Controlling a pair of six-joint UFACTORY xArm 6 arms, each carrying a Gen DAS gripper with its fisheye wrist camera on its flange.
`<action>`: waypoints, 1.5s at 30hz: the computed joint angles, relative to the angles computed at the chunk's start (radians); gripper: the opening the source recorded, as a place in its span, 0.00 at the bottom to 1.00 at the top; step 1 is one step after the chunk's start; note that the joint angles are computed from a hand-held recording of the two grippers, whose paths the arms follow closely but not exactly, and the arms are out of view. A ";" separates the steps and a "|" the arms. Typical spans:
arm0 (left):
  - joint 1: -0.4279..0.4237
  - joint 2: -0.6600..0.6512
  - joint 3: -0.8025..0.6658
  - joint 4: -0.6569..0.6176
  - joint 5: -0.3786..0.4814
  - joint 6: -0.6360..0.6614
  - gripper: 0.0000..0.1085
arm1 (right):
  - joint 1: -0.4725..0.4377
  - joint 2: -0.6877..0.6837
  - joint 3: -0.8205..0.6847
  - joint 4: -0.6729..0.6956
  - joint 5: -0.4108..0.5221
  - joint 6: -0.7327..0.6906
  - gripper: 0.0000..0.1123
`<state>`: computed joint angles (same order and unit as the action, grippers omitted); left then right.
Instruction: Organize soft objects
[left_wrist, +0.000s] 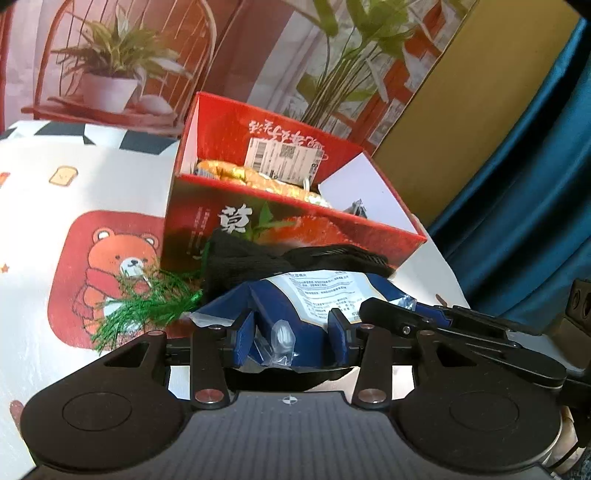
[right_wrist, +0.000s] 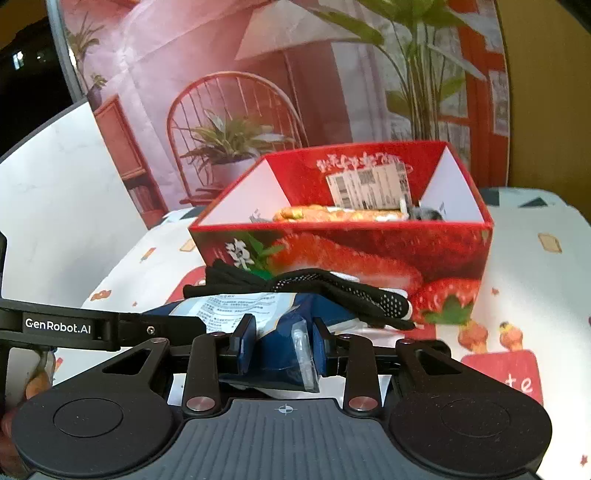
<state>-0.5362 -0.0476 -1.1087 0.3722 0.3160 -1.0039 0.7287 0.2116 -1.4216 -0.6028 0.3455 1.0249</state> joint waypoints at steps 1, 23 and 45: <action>0.000 0.000 -0.003 0.010 0.002 -0.005 0.42 | 0.000 0.000 -0.002 -0.013 0.000 0.010 0.26; 0.000 -0.020 0.005 0.115 -0.012 -0.059 0.42 | 0.010 -0.010 -0.010 -0.189 0.001 0.125 0.26; 0.036 -0.002 -0.148 0.257 -0.021 -0.070 0.40 | -0.020 0.016 -0.126 -0.359 -0.043 0.181 0.26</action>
